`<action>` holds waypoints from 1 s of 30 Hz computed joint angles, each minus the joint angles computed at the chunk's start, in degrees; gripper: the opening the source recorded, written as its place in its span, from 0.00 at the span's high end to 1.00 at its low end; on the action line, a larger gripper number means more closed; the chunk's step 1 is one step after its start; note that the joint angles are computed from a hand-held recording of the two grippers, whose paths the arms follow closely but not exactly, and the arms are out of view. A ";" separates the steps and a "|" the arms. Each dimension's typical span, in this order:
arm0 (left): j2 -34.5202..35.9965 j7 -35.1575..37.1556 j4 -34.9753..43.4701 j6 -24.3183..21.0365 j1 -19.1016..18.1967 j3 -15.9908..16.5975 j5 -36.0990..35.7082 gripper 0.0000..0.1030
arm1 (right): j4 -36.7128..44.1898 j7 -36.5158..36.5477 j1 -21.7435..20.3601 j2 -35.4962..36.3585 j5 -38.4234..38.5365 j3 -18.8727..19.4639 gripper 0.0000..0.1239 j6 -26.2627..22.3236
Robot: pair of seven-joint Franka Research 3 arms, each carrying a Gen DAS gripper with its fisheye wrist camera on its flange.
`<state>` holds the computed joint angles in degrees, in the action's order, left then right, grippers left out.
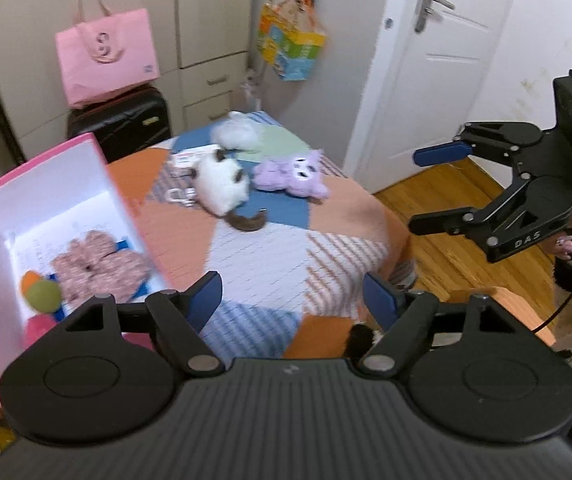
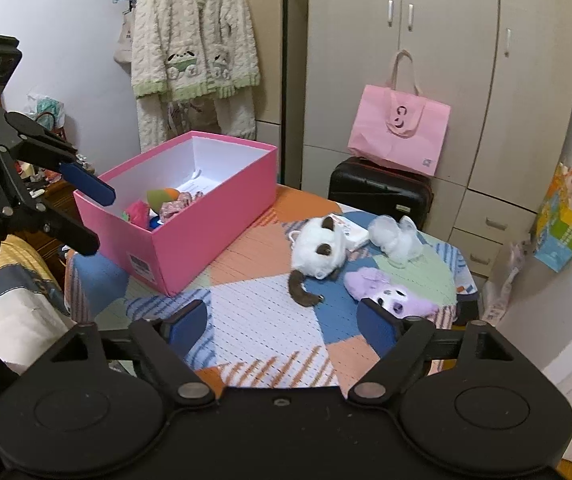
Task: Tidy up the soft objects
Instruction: 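Lift both tools out of the pink box and back over the table, then move the left tool to the purple plush toy and close on it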
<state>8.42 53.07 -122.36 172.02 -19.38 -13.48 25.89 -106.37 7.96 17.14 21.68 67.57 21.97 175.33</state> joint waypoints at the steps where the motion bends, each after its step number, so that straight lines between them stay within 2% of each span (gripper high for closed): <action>1: 1.21 1.98 1.21 -0.15 0.56 -1.00 -1.74 0.25 | 0.01 -0.16 -0.28 0.15 0.33 -0.03 0.31 0.01; 4: 4.47 7.11 4.88 -1.28 1.50 -3.05 -5.90 0.25 | 0.40 -1.76 -1.30 0.82 2.11 0.38 0.31 0.31; 11: 13.06 15.52 13.94 -2.11 3.11 -6.44 -13.17 0.24 | 3.60 -12.31 -3.17 3.52 10.46 0.99 0.30 -0.23; 15: 17.26 16.33 18.51 -1.36 1.55 -5.42 -13.80 0.25 | 6.21 -14.71 -2.35 6.06 11.42 -0.57 0.30 -0.57; 18: 20.51 17.48 21.50 -0.80 2.22 -6.64 -15.06 0.25 | 8.42 -15.41 -2.70 8.37 11.31 -0.95 0.30 -1.61; 20: 22.69 17.08 23.80 -0.53 1.57 -6.19 -15.39 0.25 | 9.65 -16.02 -3.24 9.73 11.38 -0.91 0.30 -2.73; 25: 28.22 15.57 30.01 -0.80 0.28 -4.95 -15.72 0.25 | 13.84 -12.12 -2.68 14.18 6.40 -2.03 0.29 -3.38; 28: 31.25 12.30 33.71 0.08 -2.74 -1.20 -14.41 0.25 | 16.53 -6.94 -2.59 16.95 0.88 -2.70 0.28 -4.66; 30: 33.37 11.06 36.20 -0.17 -3.25 -0.59 -13.85 0.25 | 18.97 -3.91 -2.73 19.30 -2.18 -2.80 0.28 -5.50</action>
<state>41.79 64.13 -86.15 171.85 -22.63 -14.07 12.04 -87.40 4.05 14.41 40.98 65.39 19.16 169.83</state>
